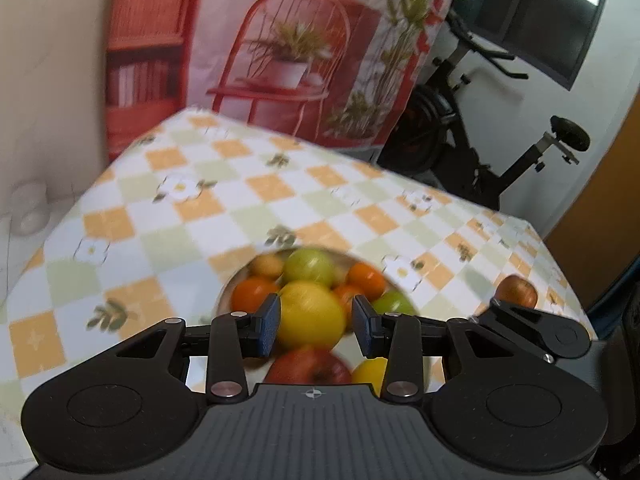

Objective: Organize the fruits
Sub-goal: 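Move both grippers to the remaining red apple on the cloth, then close both grippers around the remaining red apple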

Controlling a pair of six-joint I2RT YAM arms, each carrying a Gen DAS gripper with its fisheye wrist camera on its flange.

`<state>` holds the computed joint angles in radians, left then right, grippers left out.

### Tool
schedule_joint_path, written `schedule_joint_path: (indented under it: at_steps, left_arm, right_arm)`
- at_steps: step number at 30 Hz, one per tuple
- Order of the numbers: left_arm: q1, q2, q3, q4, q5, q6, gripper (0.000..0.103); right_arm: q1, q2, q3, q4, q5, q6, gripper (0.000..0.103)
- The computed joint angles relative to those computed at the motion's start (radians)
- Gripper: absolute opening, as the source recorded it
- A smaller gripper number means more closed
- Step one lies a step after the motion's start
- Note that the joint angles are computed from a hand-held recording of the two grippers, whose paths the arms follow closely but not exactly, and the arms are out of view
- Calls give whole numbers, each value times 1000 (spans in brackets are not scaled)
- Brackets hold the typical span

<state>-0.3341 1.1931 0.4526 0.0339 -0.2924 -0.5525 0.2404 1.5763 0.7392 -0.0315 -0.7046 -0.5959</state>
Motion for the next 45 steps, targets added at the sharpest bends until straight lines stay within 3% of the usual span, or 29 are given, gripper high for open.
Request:
schedule_joint_path:
  at_steps: [10, 16, 20, 31, 45]
  left_arm:
    - [-132, 298, 231, 143, -47, 37, 43]
    - [-198, 514, 429, 167, -33, 82, 43]
    - [-222, 632, 538, 187, -8, 96, 43]
    - [-230, 884, 803, 117, 103, 123, 43]
    - [-215, 988, 917, 58, 152, 131, 43]
  right_arm:
    - [-358, 53, 24, 110, -116, 45, 64]
    - [-547, 182, 98, 218, -114, 67, 64]
    - [-622, 283, 178, 218, -109, 60, 64]
    - [-632, 498, 400, 28, -129, -29, 63]
    - [-595, 521, 425, -18, -118, -49, 56]
